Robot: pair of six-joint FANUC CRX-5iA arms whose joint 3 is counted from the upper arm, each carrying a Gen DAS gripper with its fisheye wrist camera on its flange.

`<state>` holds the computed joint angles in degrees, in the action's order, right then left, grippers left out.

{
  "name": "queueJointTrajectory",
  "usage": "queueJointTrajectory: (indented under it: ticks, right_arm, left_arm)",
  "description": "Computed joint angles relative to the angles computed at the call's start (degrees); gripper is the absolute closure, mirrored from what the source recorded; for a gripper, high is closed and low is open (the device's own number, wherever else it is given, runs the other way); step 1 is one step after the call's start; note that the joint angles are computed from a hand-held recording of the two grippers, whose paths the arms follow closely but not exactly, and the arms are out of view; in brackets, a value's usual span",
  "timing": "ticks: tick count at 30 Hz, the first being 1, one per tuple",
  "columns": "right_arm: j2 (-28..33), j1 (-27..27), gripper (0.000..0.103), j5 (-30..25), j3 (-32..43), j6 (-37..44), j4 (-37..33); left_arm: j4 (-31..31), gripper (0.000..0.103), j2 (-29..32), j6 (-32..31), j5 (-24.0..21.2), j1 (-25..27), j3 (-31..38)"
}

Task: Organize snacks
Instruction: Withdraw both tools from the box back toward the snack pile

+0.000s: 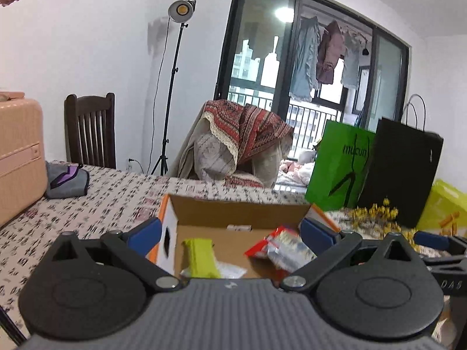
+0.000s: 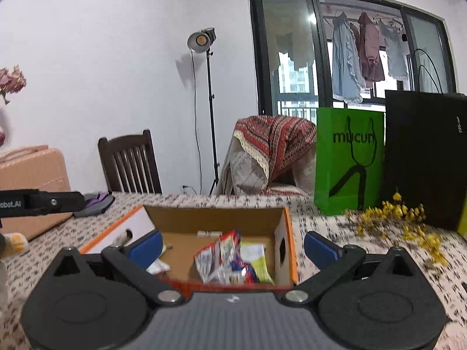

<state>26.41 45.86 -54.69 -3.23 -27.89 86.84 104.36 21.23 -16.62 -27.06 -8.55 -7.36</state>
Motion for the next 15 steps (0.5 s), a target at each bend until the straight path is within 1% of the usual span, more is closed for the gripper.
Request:
queueJointTrajectory:
  ticks: [5,10,15]
  right_arm:
    - [-0.9,2.7,0.000,-1.8,-2.2,-0.6,-3.0]
    - [-1.6,4.9,0.000,-2.7,-4.5,-1.1,-5.7]
    - [-2.1,6.9,0.000,-3.9,-6.0,-0.9,-9.1]
  left_arm:
    - [-1.6,0.000,-1.6,-0.6,-2.2,2.4,-3.8]
    - [-6.6,0.000,-2.1,1.5,-4.8,5.6,-6.2]
    - [-8.3,0.000,-2.4,1.6,-6.4,7.7,-8.5]
